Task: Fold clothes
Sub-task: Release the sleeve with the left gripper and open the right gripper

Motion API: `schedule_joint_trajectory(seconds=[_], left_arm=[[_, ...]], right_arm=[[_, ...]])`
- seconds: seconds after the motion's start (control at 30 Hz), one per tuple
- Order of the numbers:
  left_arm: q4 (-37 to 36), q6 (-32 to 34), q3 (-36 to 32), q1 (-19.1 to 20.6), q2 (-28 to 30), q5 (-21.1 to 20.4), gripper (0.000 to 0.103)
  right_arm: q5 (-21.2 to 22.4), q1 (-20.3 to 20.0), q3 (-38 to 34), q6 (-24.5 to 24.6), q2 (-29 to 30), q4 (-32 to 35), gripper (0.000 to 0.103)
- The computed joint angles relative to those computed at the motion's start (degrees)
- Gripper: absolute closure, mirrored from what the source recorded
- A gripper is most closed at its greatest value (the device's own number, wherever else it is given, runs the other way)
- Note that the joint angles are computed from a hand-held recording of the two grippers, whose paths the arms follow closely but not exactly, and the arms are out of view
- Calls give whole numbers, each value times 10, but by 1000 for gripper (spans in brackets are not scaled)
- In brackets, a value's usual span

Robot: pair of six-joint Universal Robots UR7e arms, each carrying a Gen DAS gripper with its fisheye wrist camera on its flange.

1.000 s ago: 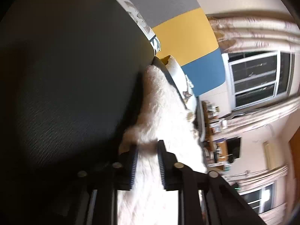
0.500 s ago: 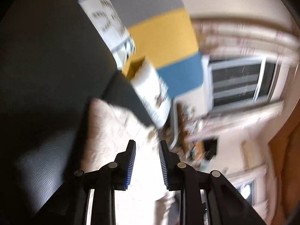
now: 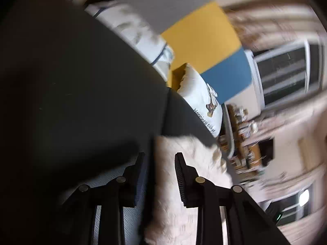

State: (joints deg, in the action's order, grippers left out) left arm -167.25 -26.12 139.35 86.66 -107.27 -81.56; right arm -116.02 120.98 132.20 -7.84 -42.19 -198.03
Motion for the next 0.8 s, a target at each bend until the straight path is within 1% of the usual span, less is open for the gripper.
schedule_joint_trajectory(seconds=[0.07,0.1,0.13,0.17,0.23,0.3,0.43,0.53,0.6,0.63,0.67,0.73,0.77,0.8], left_arm=[[24,5,-24,50,20,-62,72],[28,14,-29,68,26,-87,72],[36,22,-35,79,29,-104,72],[53,28,-42,85,28,-113,72],[88,43,-56,91,24,-122,70],[112,59,-72,82,33,-117,67],[143,99,-98,66,57,-121,66],[156,127,-115,42,82,-109,66],[158,136,-118,27,84,-91,72],[158,140,-118,19,83,-80,89],[145,148,-110,10,77,-66,92],[95,170,-75,-14,50,-37,94],[69,178,-57,-30,36,-19,94],[45,186,-39,-48,22,6,94]], right_arm=[[45,11,-20,-25,3,22,44],[65,14,-33,-34,8,38,44],[84,16,-46,-42,15,55,44],[97,21,-59,-50,23,71,43],[101,32,-86,-61,42,94,43],[107,40,-109,-66,61,109,43],[116,43,-131,-67,80,121,43],[104,45,-145,-61,90,135,43],[96,44,-149,-58,92,142,43],[92,42,-148,-56,93,142,43],[85,41,-146,-55,94,141,43],[53,42,-149,-48,101,145,43],[29,41,-153,-40,109,156,43],[21,35,-151,-40,116,148,43]])
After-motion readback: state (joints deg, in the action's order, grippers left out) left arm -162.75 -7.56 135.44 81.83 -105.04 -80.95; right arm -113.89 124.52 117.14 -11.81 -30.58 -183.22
